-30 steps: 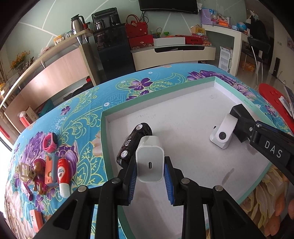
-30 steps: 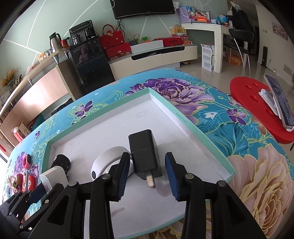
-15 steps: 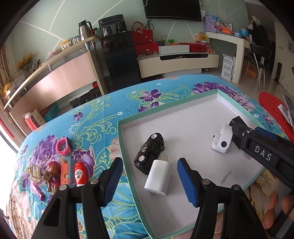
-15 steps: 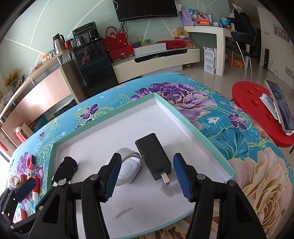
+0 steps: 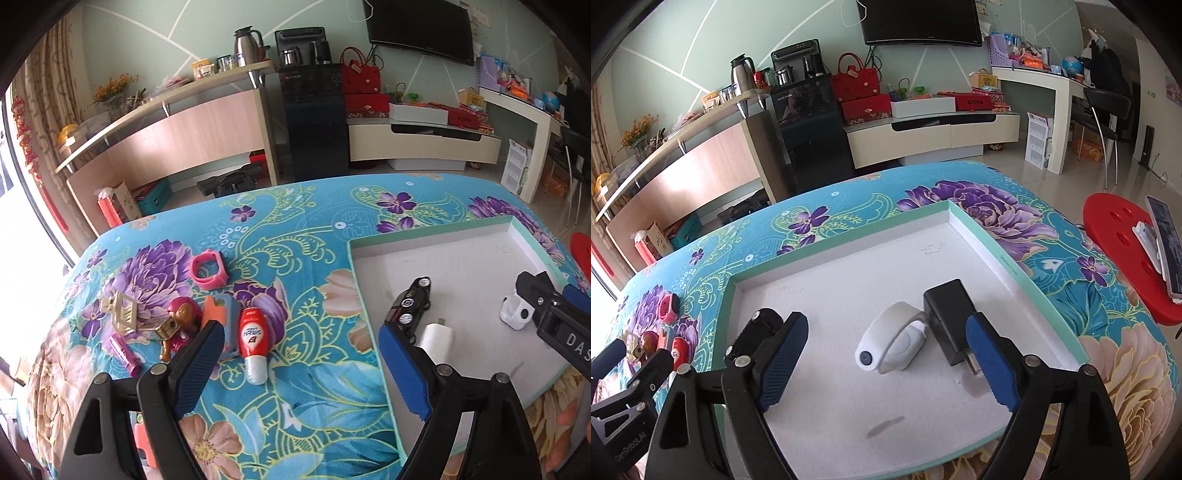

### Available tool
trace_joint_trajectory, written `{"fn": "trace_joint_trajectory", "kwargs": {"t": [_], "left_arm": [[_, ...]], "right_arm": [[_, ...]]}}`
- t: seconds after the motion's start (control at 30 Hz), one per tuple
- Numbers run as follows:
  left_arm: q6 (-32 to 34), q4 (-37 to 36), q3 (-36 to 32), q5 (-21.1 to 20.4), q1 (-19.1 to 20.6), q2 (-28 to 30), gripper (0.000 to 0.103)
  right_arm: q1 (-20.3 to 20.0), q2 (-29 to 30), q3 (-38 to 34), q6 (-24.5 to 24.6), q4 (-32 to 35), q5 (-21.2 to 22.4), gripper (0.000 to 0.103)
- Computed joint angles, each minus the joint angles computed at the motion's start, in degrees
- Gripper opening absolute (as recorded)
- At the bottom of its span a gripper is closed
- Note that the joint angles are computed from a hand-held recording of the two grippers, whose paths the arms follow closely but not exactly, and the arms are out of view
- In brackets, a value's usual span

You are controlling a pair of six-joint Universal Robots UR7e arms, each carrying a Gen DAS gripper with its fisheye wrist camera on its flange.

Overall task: Organize rigid objects
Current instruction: 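Open the left tool releasing the white charger while the right tool releases the black charger in the tray, then withdraw both tools from the tray toward the remaining object pile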

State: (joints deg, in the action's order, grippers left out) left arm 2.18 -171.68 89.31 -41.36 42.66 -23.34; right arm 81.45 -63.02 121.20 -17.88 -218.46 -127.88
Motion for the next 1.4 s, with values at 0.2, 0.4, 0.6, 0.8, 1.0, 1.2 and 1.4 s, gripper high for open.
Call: {"fn": "trace_joint_trajectory", "kwargs": {"t": [0.2,0.4,0.6,0.8,1.0,1.2,1.4], "left_arm": [[-4.3,1.8,0.9,3.0,2.0,-1.4,0.092],[-6.4,0.2,2.5,5.4,3.4,-3.1,0.103],[-8.8,1.0,4.0,6.8,4.7,-5.3,0.103],[-10.5,1.4,5.4,8.3,5.7,-7.4,0.103],[-11.1,0.4,7.1,10.4,6.6,-9.6,0.103],[-12.8,0.2,8.8,10.8,7.8,-12.1,0.103],[-14.7,0.8,10.3,10.8,9.1,-14.0,0.103]], "right_arm": [[2.0,1.9,-1.4,-1.9,1.2,1.3,0.091],[3.6,4.2,-2.9,-3.4,2.8,2.1,0.092],[5.0,5.9,-3.9,-3.1,4.6,2.8,0.092],[6.2,7.6,-5.2,-3.6,6.2,4.1,0.092],[6.7,8.2,-5.4,-2.5,7.5,7.8,0.092],[7.4,9.5,-6.3,-2.6,8.3,8.2,0.092],[8.4,11.0,-7.2,-3.0,8.9,9.5,0.092]]}}
